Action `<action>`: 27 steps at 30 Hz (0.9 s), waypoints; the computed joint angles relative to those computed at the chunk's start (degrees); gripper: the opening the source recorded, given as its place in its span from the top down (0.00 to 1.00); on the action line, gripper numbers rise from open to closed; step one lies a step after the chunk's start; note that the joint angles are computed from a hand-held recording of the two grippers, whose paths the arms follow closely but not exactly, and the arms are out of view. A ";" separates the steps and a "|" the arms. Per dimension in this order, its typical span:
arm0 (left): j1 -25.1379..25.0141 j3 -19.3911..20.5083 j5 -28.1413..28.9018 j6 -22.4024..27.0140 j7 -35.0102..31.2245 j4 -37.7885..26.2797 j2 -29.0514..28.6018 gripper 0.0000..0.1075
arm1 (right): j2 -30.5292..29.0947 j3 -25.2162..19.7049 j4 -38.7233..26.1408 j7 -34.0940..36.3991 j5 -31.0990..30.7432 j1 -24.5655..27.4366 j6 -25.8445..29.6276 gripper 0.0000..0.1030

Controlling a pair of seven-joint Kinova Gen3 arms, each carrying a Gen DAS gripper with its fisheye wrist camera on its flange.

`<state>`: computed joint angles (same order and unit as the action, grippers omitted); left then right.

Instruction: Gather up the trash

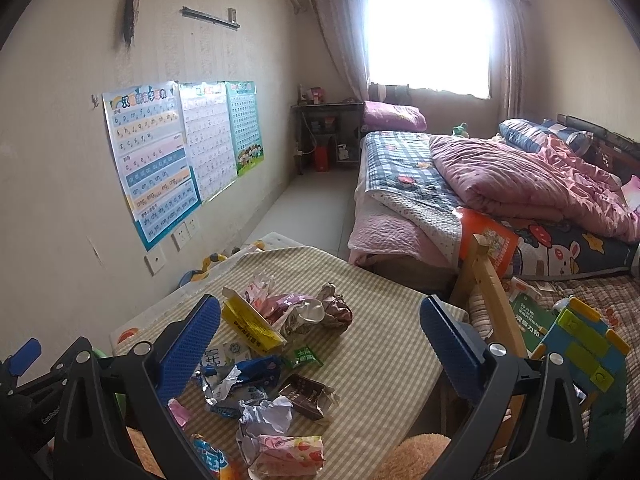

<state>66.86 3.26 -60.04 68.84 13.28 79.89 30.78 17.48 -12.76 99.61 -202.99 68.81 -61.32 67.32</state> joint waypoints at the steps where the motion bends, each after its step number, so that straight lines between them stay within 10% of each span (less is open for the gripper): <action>1: -0.01 0.01 -0.04 -0.07 0.02 0.05 -0.01 0.08 | 0.13 0.00 -0.16 -0.03 0.03 -0.09 0.15 0.07; 27: -0.13 -0.07 1.19 -0.86 -2.09 -0.26 0.53 0.08 | 0.75 0.52 -0.74 1.73 -1.54 0.45 -1.19 0.07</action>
